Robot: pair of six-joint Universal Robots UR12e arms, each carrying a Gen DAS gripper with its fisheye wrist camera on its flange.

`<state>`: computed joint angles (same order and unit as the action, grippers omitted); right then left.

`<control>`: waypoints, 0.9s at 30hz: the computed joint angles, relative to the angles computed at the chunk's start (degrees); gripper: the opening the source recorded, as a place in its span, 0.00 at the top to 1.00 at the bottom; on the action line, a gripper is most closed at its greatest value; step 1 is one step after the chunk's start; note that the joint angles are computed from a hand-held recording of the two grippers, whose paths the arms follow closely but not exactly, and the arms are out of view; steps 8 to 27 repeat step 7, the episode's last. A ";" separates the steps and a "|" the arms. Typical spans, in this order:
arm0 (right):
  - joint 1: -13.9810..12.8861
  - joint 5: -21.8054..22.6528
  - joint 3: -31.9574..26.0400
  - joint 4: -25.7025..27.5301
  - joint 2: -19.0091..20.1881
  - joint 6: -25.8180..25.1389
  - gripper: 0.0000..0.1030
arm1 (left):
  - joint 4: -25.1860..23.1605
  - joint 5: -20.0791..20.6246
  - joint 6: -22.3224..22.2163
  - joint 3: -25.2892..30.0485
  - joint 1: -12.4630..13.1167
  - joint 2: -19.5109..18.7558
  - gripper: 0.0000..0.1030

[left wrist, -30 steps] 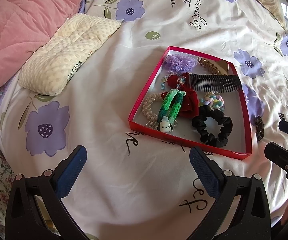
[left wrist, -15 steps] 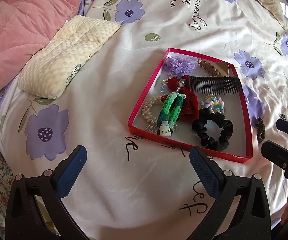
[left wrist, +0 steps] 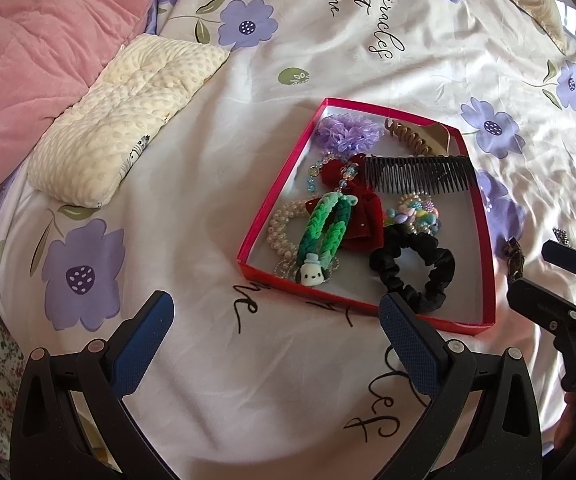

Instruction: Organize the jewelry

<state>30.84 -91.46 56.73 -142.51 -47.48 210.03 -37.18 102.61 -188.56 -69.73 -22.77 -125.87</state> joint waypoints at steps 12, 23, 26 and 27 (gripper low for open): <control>-0.32 0.25 -0.04 0.27 0.37 1.68 0.00 | -1.50 -1.34 -0.59 1.71 -0.15 -0.93 0.00; -0.32 0.25 -0.04 0.27 0.37 1.68 0.00 | -1.50 -1.34 -0.59 1.71 -0.15 -0.93 0.00; -0.32 0.25 -0.04 0.27 0.37 1.68 0.00 | -1.50 -1.34 -0.59 1.71 -0.15 -0.93 0.00; -0.32 0.25 -0.04 0.27 0.37 1.68 0.00 | -1.50 -1.34 -0.59 1.71 -0.15 -0.93 0.00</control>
